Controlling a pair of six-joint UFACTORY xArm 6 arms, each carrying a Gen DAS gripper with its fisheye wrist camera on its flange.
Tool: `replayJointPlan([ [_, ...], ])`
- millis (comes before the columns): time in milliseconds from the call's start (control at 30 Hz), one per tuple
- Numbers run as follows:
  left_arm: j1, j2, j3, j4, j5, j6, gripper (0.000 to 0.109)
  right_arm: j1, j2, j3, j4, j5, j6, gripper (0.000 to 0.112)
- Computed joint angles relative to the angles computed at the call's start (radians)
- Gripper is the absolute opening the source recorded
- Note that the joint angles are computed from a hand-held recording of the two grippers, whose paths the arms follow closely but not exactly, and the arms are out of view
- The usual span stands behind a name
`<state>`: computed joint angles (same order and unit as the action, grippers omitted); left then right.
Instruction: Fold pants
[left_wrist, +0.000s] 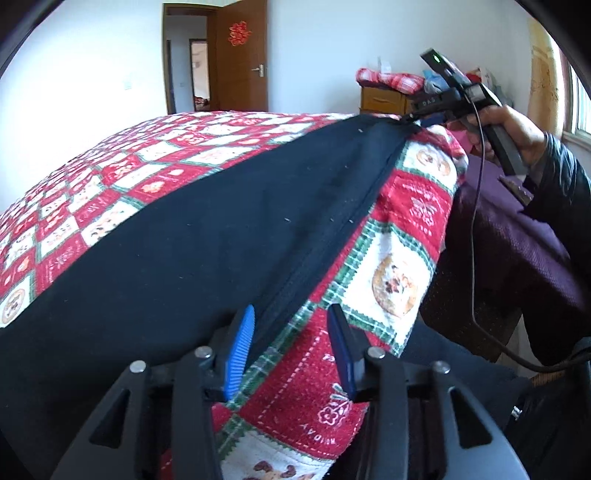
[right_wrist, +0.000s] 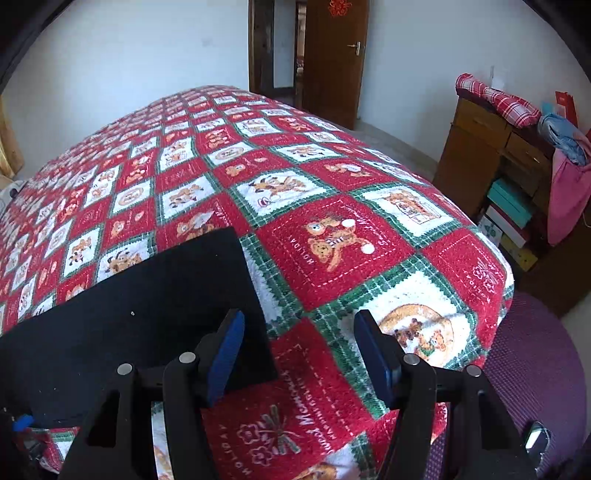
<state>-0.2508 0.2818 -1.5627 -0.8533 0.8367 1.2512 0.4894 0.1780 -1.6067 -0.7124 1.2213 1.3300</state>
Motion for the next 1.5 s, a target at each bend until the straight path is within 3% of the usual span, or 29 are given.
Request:
replayJointPlan([
  [167,0.021,0.011,-0.014,-0.033,-0.059,-0.066,0.057,0.025,-0.046,0.042,-0.101,-0.015,0.093,0.063],
  [333,0.031,0.038,-0.027,0.010,-0.094,-0.152,0.057,0.063,-0.026,0.024,-0.189,-0.172,0.101,0.063],
  [400,0.032,0.040,-0.023,-0.002,-0.091,-0.146,0.059,0.063,0.022,-0.008,-0.141,-0.281,0.020,0.062],
  [467,0.029,0.034,-0.015,-0.003,-0.094,-0.134,0.060,0.056,0.058,-0.022,-0.064,-0.370,-0.052,0.053],
  [500,0.028,0.031,-0.011,-0.002,-0.100,-0.129,0.060,0.053,0.096,-0.053,0.014,-0.369,-0.113,0.052],
  [567,0.033,0.024,-0.005,-0.009,-0.108,-0.118,0.060,0.056,0.156,-0.119,0.109,-0.281,-0.196,0.046],
  [600,0.039,0.023,-0.004,-0.019,-0.126,-0.113,0.062,0.062,0.171,-0.139,0.106,-0.239,-0.217,0.040],
  [700,0.057,0.036,-0.019,0.006,-0.199,-0.157,0.070,0.093,0.230,-0.255,0.094,-0.086,-0.297,0.039],
  [767,0.079,0.072,-0.061,0.111,-0.259,-0.298,0.070,0.108,0.250,-0.285,0.071,-0.046,-0.296,0.040],
  [867,0.116,0.116,-0.111,0.240,-0.276,-0.466,0.072,0.122,0.261,-0.295,0.033,-0.017,-0.292,0.041],
  [933,0.133,0.141,-0.132,0.287,-0.269,-0.518,0.077,0.115,0.232,-0.259,0.028,-0.055,-0.251,0.041],
  [1033,0.117,0.123,-0.085,0.287,-0.330,-0.484,0.080,0.088,0.170,-0.153,0.037,-0.162,-0.178,0.041],
  [1200,0.119,0.117,-0.084,0.314,-0.320,-0.503,0.082,0.097,0.164,-0.141,0.003,-0.174,-0.138,0.043],
  [1300,0.130,0.097,-0.065,0.341,-0.325,-0.524,0.082,0.102,0.136,-0.104,-0.033,-0.213,-0.085,0.056],
  [1500,0.178,0.059,-0.011,0.361,-0.365,-0.549,0.082,0.107,0.117,-0.065,-0.120,-0.318,0.014,0.056],
])
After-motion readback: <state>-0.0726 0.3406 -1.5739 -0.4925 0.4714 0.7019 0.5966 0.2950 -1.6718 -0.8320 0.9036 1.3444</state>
